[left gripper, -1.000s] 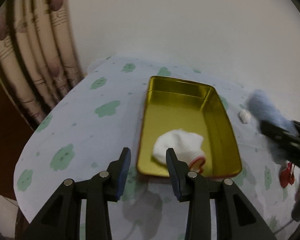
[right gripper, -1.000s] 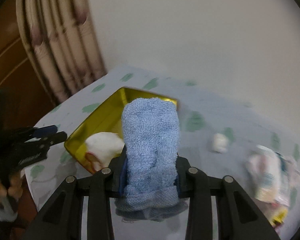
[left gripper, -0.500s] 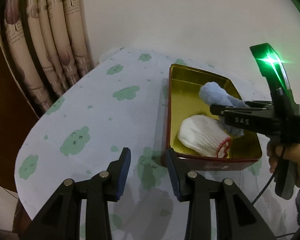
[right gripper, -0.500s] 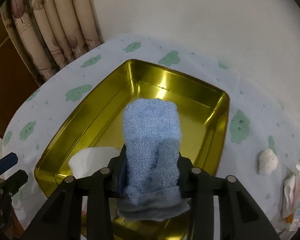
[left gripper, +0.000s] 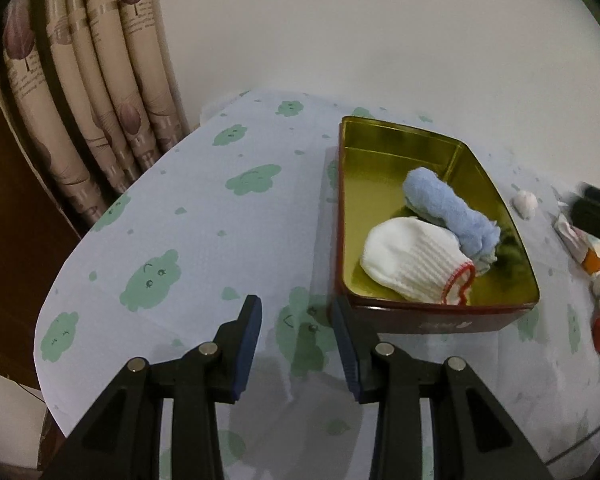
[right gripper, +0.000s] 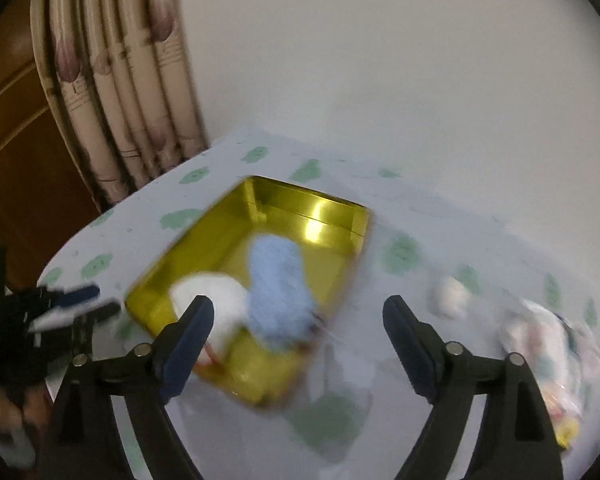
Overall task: Organize soft objects
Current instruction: 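Lower the blue towel into the tin box and open the right tool, then grasp the red-and-white cloth bag with the right tool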
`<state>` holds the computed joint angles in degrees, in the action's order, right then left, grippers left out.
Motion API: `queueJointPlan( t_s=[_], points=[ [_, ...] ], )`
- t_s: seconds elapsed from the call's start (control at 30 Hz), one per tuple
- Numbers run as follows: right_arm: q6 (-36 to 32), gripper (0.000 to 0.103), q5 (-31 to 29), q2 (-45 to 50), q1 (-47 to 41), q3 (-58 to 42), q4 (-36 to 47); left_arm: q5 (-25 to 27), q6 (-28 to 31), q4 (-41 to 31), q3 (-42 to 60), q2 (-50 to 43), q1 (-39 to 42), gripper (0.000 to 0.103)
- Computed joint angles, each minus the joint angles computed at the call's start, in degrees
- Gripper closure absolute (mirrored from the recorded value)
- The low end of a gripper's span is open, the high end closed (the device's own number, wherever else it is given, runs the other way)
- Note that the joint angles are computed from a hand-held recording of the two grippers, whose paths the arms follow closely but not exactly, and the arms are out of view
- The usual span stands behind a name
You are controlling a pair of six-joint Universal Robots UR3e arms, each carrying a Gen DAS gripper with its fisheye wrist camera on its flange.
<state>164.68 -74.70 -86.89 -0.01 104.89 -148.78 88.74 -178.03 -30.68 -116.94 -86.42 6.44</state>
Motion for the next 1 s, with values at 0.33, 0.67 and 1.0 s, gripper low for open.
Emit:
queueJointPlan(
  t_s=[0.33,0.67,1.0],
  points=[
    [-21.02,0.017,4.75,-33.06,-43.12,21.94,17.54,3.6,-0.24,0.57,1.15,-1.87,-5.05,0.066],
    [-21.94,0.001,9.14,-32.4,-58.09,26.51,21.67,8.49,-1.45,-0.93,4.51,-4.34,-12.44,0.066],
    [8.56,0.001,-11.55,-16.25,-38.37,24.53,1.42,10.15,-3.27,-3.34,8.62,-7.29,-17.78,0.066]
  ],
)
